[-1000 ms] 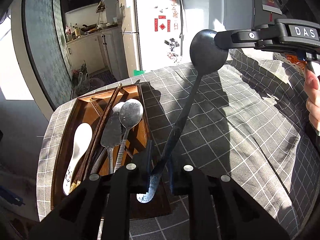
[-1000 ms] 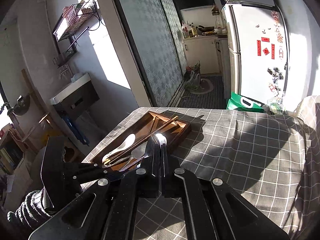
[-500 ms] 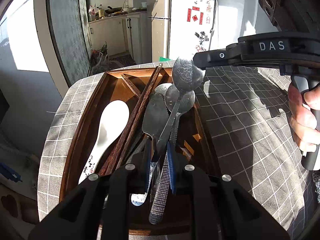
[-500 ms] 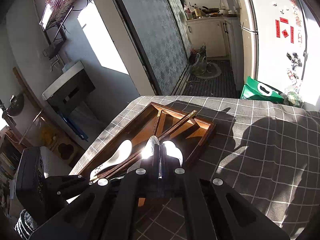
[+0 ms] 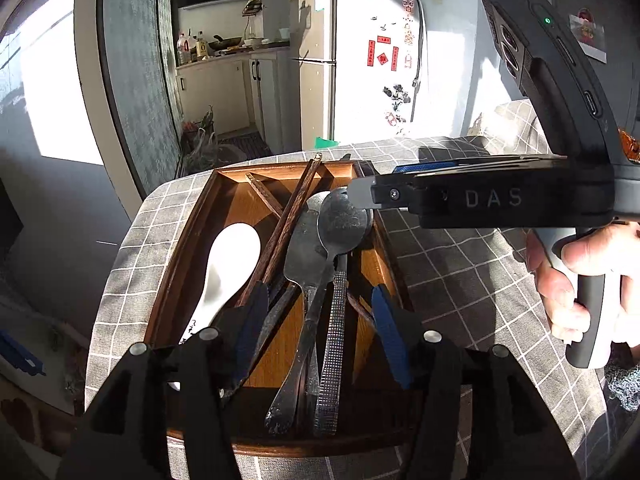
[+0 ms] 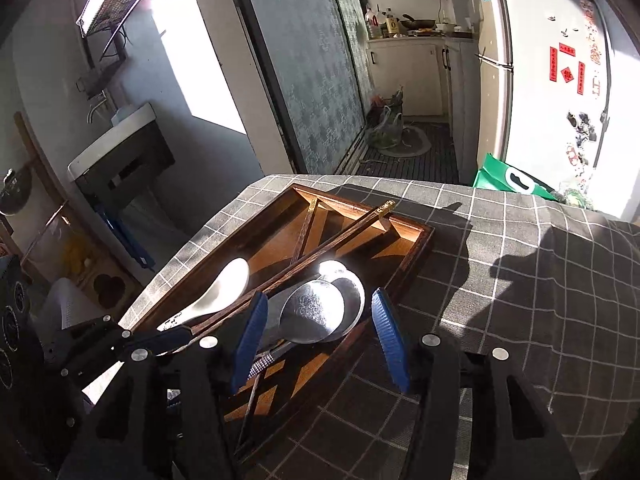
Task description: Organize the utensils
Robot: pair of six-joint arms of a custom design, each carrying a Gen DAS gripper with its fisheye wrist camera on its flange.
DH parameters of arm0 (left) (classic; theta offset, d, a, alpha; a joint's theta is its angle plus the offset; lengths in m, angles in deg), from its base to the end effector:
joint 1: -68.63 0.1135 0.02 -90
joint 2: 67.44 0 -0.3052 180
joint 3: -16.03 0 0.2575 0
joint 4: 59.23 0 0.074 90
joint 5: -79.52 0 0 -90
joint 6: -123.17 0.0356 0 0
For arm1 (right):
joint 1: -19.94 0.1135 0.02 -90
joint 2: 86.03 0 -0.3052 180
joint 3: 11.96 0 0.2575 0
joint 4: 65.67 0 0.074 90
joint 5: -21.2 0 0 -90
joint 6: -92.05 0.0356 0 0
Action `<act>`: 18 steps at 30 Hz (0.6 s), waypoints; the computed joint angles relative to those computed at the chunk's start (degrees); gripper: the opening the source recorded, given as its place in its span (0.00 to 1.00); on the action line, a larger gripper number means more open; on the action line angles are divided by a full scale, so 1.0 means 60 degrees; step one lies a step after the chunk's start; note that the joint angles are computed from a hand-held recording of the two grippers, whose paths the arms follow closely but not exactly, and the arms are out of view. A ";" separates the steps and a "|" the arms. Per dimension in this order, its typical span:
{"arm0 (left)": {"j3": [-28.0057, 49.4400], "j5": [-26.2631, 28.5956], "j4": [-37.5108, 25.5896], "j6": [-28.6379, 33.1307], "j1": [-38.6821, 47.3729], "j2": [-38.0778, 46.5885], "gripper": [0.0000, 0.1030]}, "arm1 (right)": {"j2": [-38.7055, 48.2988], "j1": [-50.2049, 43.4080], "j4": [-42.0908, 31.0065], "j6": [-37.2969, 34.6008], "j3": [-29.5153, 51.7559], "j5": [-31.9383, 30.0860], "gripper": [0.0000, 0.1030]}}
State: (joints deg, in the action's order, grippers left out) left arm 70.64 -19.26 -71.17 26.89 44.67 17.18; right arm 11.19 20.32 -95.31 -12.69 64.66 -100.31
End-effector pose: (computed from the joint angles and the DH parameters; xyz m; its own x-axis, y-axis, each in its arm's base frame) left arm 0.2723 -0.1151 0.2156 -0.6398 0.1660 -0.7504 0.2290 0.9732 0.0201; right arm 0.3660 0.0210 0.2455 -0.6569 -0.2213 -0.7207 -0.5243 0.8210 0.2258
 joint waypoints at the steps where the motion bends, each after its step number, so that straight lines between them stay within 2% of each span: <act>1: -0.0130 -0.0137 0.0011 -0.0002 -0.0095 -0.0246 0.64 | -0.0309 -0.0040 0.0234 -0.0060 -0.0362 0.0077 0.57; 3: -0.0414 -0.0312 0.0010 0.0008 -0.0282 -0.0753 0.77 | -0.0982 -0.0192 0.0785 -0.0118 -0.1169 0.0124 0.66; 4: -0.0602 -0.0450 0.0019 -0.0010 -0.0397 -0.1046 0.80 | -0.1388 -0.0292 0.1142 -0.0085 -0.1646 0.0134 0.72; 8: -0.1561 -0.1023 0.0419 -0.0110 -0.0879 -0.2345 0.91 | -0.3118 -0.0911 0.2603 -0.0121 -0.3551 -0.0107 0.82; 11: -0.2255 -0.1773 0.0799 -0.0164 -0.1493 -0.3222 0.93 | -0.4224 -0.1618 0.3453 0.0053 -0.4658 -0.0470 0.88; 15: -0.2978 -0.2941 0.1231 -0.0353 -0.2481 -0.4069 0.95 | -0.5141 -0.2610 0.3514 0.0128 -0.5480 -0.1275 0.90; 18: -0.3407 -0.3146 0.1463 -0.0473 -0.2896 -0.4570 0.96 | -0.5652 -0.3146 0.3547 -0.0021 -0.5969 -0.1609 0.93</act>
State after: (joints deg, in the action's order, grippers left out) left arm 50.20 -38.13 -62.39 24.05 27.30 -10.23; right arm -22.72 1.44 -74.02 -12.82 28.84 -109.97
